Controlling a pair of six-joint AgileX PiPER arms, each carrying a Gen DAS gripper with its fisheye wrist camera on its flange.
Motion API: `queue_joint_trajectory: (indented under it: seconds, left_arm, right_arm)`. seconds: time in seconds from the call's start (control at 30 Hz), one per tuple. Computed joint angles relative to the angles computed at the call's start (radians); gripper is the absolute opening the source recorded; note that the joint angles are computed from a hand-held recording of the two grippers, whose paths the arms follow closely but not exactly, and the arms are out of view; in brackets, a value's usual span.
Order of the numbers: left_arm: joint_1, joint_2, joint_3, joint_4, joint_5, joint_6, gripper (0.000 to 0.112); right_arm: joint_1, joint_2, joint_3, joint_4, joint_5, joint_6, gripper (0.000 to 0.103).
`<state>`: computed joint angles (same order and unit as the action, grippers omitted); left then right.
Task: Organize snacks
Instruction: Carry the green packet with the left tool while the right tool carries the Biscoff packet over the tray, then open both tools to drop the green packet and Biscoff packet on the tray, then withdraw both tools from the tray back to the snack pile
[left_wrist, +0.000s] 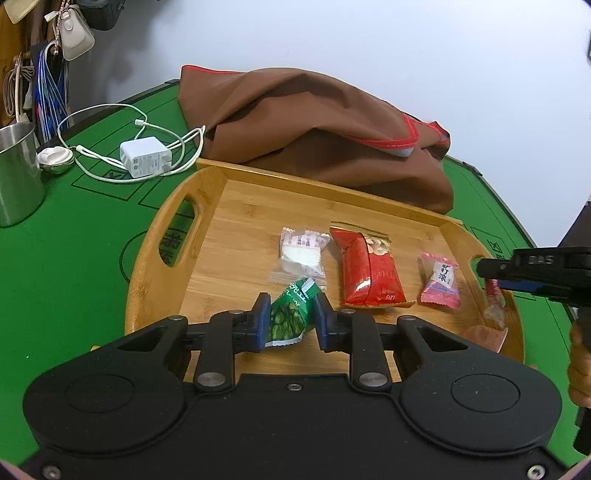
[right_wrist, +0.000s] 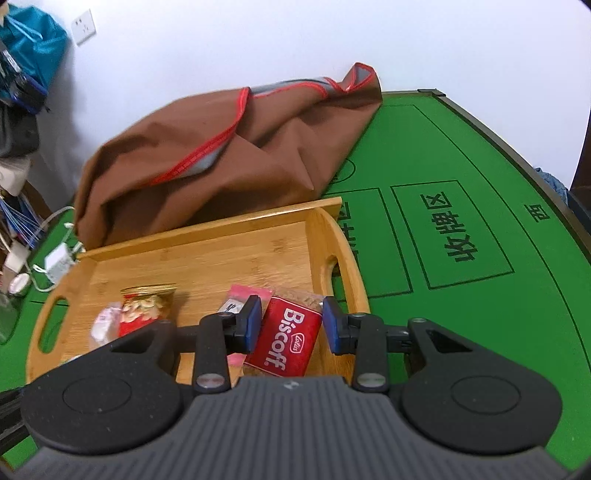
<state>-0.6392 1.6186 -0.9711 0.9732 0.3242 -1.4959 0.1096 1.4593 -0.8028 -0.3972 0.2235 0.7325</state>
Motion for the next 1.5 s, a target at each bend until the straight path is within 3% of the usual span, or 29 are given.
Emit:
queue_joint_trajectory:
  seconds: [0.13, 0.23, 0.6, 0.8, 1.07, 1.23, 1.5]
  left_arm:
    - [-0.009, 0.012, -0.012, 0.027, 0.015, -0.025, 0.023]
    - [-0.015, 0.025, -0.021, 0.032, 0.022, -0.031, 0.023]
    - [-0.062, 0.040, -0.024, 0.125, 0.071, -0.101, 0.023]
    - [-0.067, 0.035, -0.021, 0.110, 0.068, -0.086, 0.025]
    - [-0.083, 0.024, -0.001, 0.146, 0.089, -0.120, 0.047]
    - [-0.110, -0.013, 0.030, 0.211, 0.122, -0.160, 0.070]
    - [-0.156, -0.109, 0.108, 0.279, 0.145, -0.195, 0.088]
  right_arm:
    - [0.032, 0.062, -0.041, -0.214, 0.026, 0.195, 0.040]
    - [0.038, 0.101, -0.067, -0.259, 0.036, 0.232, 0.040]
    - [0.027, 0.140, -0.089, -0.172, 0.005, 0.139, 0.041]
    - [-0.003, 0.145, -0.078, 0.068, -0.036, -0.099, 0.049]
    - [-0.019, 0.095, -0.032, 0.249, -0.066, -0.299, 0.067]
    - [-0.006, 0.005, 0.026, 0.308, -0.079, -0.385, 0.074]
    - [0.042, -0.161, 0.146, 0.412, -0.097, -0.535, 0.086]
